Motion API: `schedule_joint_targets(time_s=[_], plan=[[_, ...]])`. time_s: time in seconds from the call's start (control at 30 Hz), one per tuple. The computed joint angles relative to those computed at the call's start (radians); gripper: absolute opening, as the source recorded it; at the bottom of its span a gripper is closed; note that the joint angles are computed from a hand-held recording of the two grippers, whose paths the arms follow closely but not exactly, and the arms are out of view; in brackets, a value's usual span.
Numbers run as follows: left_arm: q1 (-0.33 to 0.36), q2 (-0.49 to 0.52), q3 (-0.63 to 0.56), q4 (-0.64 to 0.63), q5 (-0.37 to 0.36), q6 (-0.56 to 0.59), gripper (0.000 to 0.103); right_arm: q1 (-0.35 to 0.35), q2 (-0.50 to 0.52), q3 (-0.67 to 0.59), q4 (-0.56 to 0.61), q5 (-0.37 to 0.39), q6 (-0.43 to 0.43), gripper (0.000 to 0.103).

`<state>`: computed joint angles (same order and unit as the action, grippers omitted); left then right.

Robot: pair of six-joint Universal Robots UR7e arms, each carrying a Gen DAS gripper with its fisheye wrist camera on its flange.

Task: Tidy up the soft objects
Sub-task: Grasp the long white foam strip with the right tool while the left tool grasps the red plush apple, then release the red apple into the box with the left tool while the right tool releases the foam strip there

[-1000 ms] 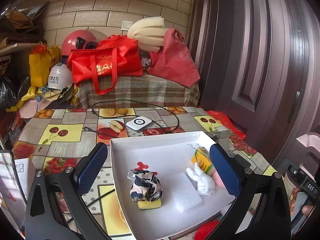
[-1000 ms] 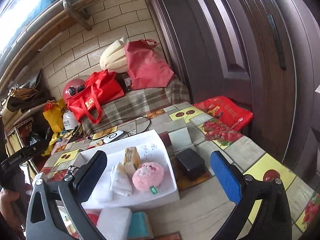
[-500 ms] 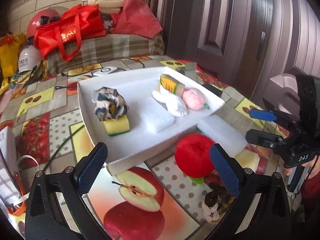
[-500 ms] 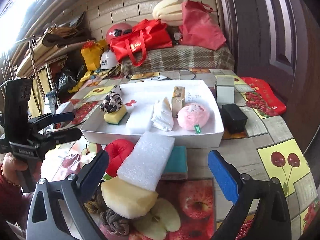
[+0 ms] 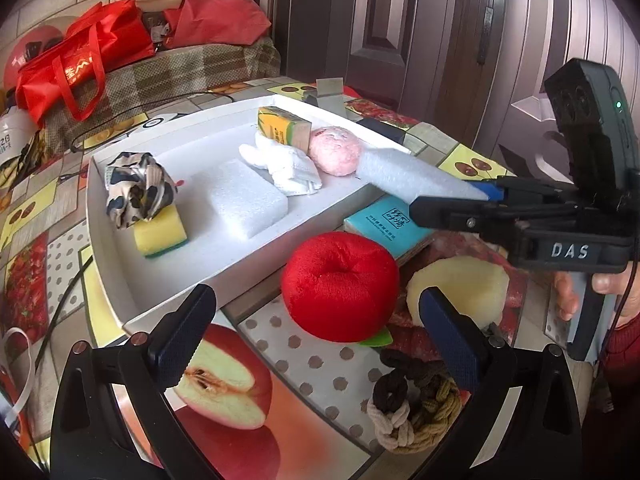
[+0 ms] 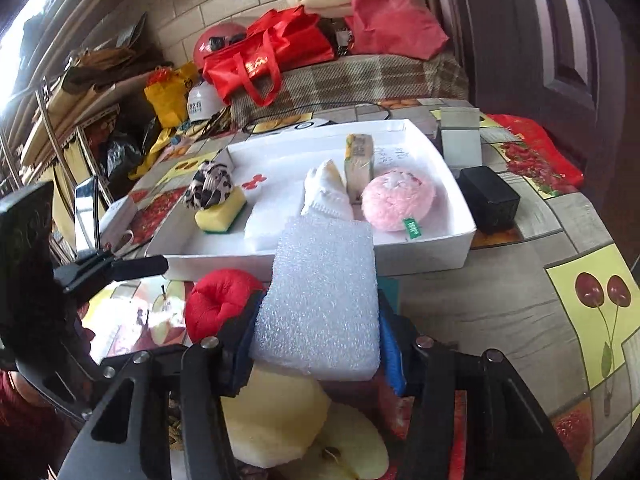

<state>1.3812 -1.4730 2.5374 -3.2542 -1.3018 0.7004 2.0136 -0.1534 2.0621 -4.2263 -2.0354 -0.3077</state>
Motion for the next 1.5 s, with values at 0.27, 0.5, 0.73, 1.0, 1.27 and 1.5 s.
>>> schedule_joint_targets(time_s=[0.27,0.5,0.73,1.0,1.27,1.5], plan=[[-0.042,0.114,-0.025,-0.008,0.101,-0.041,0.067,-0.003,-0.015,0.033,-0.107,0.022,0.007,0.052],[-0.030,0.054,0.004,-0.072,0.021,-0.011,0.060,-0.009,-0.008,0.040,-0.189,0.059,-0.009,0.052],[-0.038,0.003,0.007,-0.250,-0.029,-0.034,0.060,-0.013,-0.010,0.032,-0.268,0.072,-0.038,0.052],[-0.009,0.047,-0.134,-0.272,-0.011,-0.172,0.060,-0.022,-0.036,-0.037,-0.217,0.071,-0.070,0.052],[0.027,0.158,-0.243,-0.152,-0.019,-0.229,0.060,-0.083,-0.110,-0.094,0.175,0.203,-0.037,0.052],[0.057,0.209,-0.284,-0.148,0.006,-0.225,0.061,-0.061,-0.063,-0.260,0.397,0.144,-0.063,0.052]])
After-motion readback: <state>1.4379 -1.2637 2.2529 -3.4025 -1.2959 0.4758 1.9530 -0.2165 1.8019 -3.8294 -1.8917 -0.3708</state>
